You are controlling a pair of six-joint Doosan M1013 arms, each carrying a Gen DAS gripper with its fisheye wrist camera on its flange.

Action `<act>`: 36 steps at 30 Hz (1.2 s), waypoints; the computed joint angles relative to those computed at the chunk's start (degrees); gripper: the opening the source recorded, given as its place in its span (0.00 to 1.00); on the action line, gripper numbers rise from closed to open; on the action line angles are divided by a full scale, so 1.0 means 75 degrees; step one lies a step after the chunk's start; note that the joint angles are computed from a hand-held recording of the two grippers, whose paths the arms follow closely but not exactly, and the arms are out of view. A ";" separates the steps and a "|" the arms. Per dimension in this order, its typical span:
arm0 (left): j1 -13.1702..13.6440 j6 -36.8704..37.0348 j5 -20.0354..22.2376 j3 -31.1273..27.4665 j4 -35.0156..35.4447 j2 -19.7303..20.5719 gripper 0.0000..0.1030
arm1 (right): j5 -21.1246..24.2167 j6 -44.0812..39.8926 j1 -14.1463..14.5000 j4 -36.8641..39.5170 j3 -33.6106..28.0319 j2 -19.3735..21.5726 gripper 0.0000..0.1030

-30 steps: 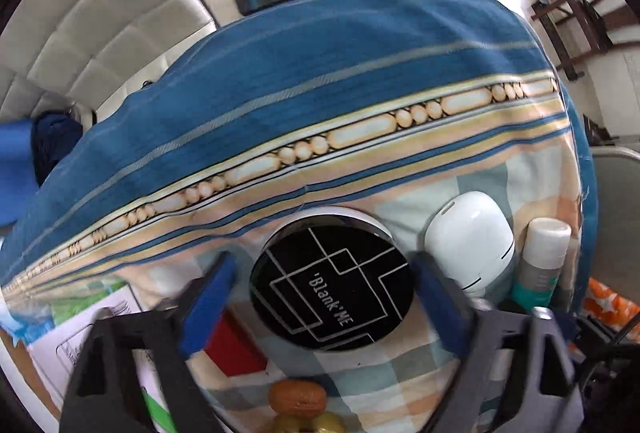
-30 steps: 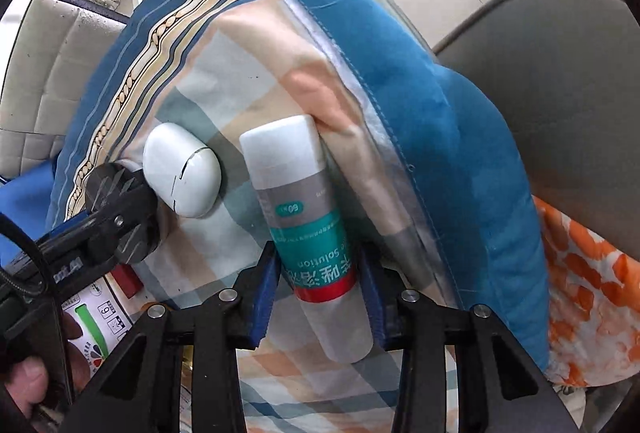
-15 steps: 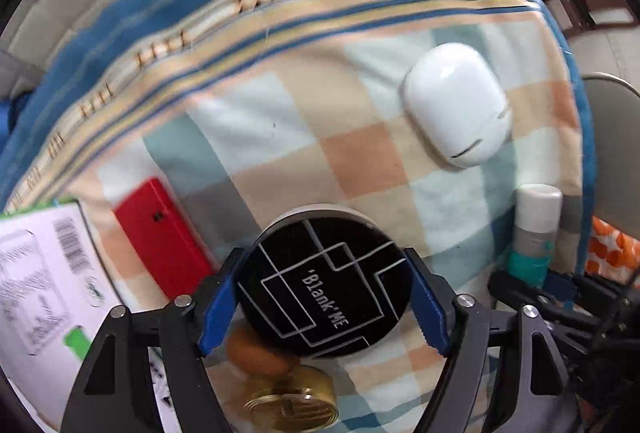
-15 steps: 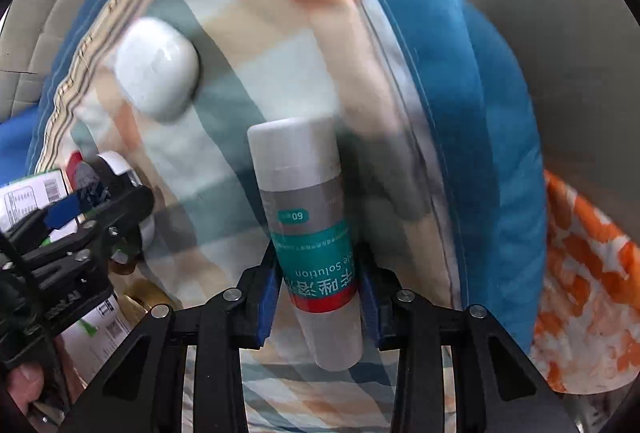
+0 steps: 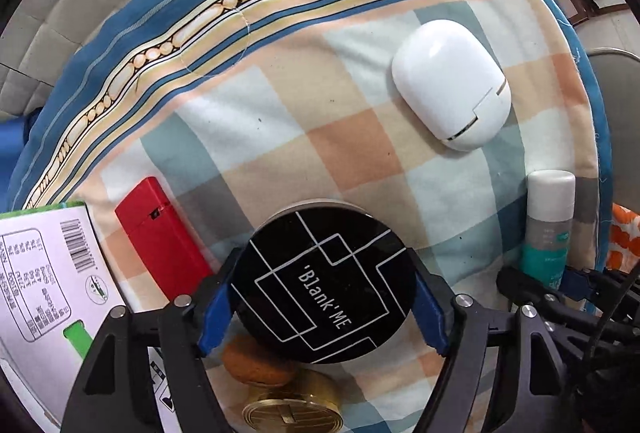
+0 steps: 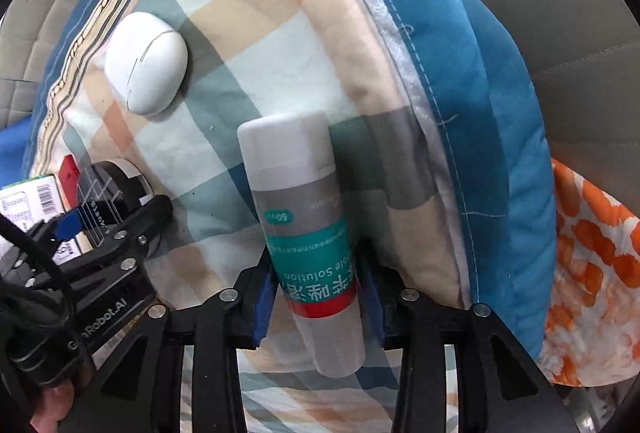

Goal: Organize rigid objects
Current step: 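Grasp the white tube with the right tool while the left tool grasps the black tin, then carry the white tube and black tin into the box with both tools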

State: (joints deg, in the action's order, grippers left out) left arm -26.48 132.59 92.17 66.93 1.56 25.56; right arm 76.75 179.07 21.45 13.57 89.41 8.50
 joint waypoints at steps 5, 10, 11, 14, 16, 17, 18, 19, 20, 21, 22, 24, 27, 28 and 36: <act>0.0096 -0.0028 0.0277 -0.0275 -0.0266 0.0010 0.72 | 0.0291 0.0089 0.0068 0.0044 -0.0466 0.0249 0.34; 0.0242 0.0021 0.0465 -0.0526 -0.0620 -0.0079 0.72 | 0.0285 0.0245 0.0212 -0.0204 -0.0701 0.0100 0.33; 0.0293 0.0025 0.0520 -0.0599 -0.0735 -0.0104 0.72 | 0.0297 0.0297 0.0241 -0.0270 -0.0742 0.0070 0.33; 0.0476 0.0035 0.0723 -0.0881 -0.1075 -0.0136 0.72 | 0.0327 0.0344 0.0357 -0.0481 -0.1048 0.0102 0.33; 0.0598 0.0040 0.0842 -0.1111 -0.1282 -0.0118 0.72 | 0.0500 0.0368 0.0453 -0.0698 -0.1350 0.0151 0.33; 0.0676 0.0062 0.0910 -0.1236 -0.1401 -0.0112 0.72 | 0.0611 0.0334 0.0499 -0.0811 -0.1525 0.0183 0.33; 0.0791 0.0059 0.0999 -0.1413 -0.1568 -0.0105 0.72 | 0.0691 0.0360 0.0563 -0.0952 -0.1734 0.0228 0.33; 0.0889 0.0079 0.1072 -0.1571 -0.1698 -0.0078 0.72 | 0.0732 0.0365 0.0596 -0.1036 -0.1847 0.0226 0.33; 0.0997 0.0086 0.1154 -0.1780 -0.1832 -0.0031 0.72 | 0.0755 0.0271 0.0594 -0.1097 -0.1967 0.0208 0.33; 0.1107 0.0050 0.1264 -0.2026 -0.1974 0.0043 0.72 | 0.0765 0.0309 0.0658 -0.1215 -0.2141 0.0252 0.33; 0.1181 -0.0036 0.1452 -0.2372 -0.2127 0.0155 0.72 | 0.0863 0.0240 0.0717 -0.1325 -0.2428 0.0362 0.33; 0.1399 -0.0126 0.1724 -0.3062 -0.2341 0.0512 0.72 | 0.0950 0.0121 0.0809 -0.1540 -0.2834 0.0503 0.33; 0.1811 -0.0235 0.2005 -0.3920 -0.2611 0.0876 0.72 | 0.1170 -0.0165 0.0953 -0.1807 -0.3725 0.0889 0.33; 0.1909 -0.0229 0.2005 -0.4118 -0.2592 0.0974 0.72 | 0.1184 -0.0245 0.1009 -0.1890 -0.4019 0.1050 0.33; 0.2826 -0.0512 0.2247 -0.5527 -0.2153 0.1835 0.72 | 0.1753 -0.0976 0.1245 -0.2037 -0.6728 0.2814 0.33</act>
State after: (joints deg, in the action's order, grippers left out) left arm -5.28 128.75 109.02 25.48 -14.59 39.32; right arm 89.89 171.75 30.79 -1.70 38.95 29.60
